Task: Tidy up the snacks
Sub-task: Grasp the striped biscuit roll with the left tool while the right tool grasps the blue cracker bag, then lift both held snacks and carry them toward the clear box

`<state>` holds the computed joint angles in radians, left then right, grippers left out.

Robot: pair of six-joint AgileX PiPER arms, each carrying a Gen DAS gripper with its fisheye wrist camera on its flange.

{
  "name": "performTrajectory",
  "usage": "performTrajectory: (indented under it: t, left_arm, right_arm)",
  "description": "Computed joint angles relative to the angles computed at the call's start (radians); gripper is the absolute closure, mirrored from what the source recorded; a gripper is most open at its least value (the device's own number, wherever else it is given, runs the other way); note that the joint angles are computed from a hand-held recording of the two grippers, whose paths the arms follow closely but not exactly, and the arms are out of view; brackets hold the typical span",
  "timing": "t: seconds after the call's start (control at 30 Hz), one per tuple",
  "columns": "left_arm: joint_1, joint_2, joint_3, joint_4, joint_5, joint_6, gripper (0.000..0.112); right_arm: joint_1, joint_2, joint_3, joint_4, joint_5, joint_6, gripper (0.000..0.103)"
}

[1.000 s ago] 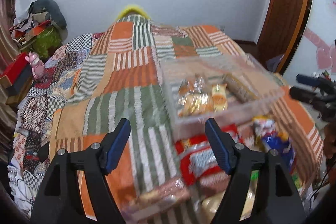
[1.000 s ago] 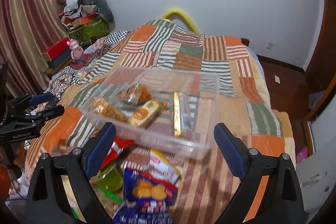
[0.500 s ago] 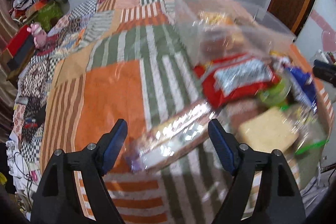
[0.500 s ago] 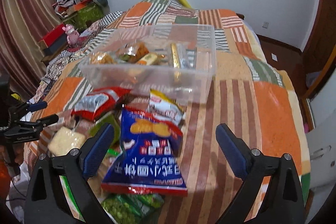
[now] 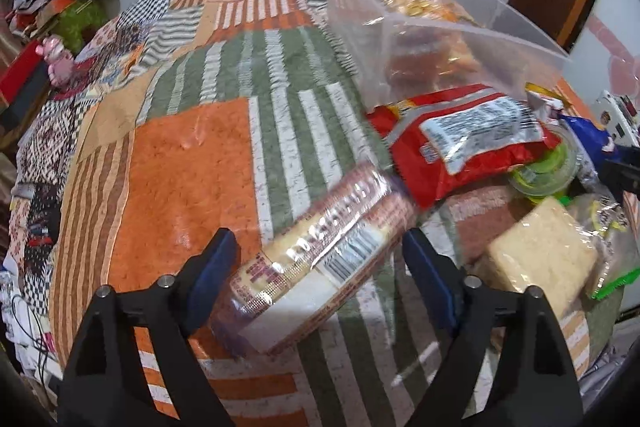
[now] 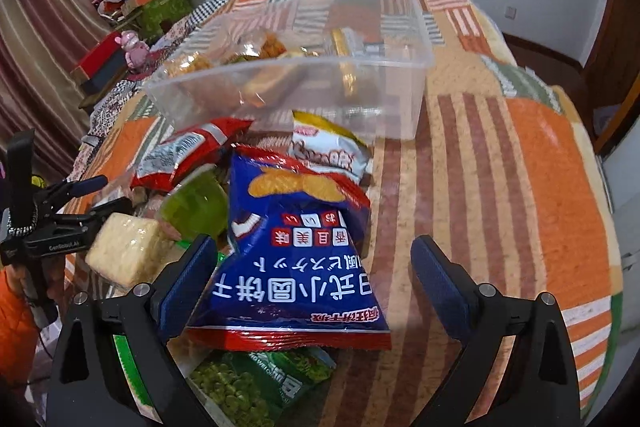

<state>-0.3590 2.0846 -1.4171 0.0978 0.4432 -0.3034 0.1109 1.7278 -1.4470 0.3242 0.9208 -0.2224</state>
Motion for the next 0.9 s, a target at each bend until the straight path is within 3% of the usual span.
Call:
performTrajectory:
  t: [0.1, 0.3, 0.53, 0.63, 0.9]
  left_arm:
    - [0.011, 0.021, -0.014, 0.007, 0.022, -0.03, 0.047]
    - [0.01, 0.012, 0.009, 0.015, -0.004, -0.056, 0.052]
    - [-0.001, 0.041, -0.035, 0.032, 0.004, -0.089, 0.054]
    - [-0.003, 0.031, -0.025, 0.008, -0.003, -0.071, 0.066]
    - [-0.043, -0.025, 0.039, 0.184, -0.017, -0.256, 0.067]
  right_arm:
    - [-0.02, 0.01, 0.0, 0.044, 0.017, -0.015, 0.006]
    - [-0.006, 0.014, 0.019, 0.039, 0.014, -0.001, 0.006]
    - [0.019, 0.002, 0.025, 0.015, -0.008, 0.004, 0.028]
    - [0.014, -0.001, 0.03, 0.038, -0.017, -0.021, 0.039]
    - [-0.004, -0.029, 0.051, 0.049, -0.042, -0.043, 0.044]
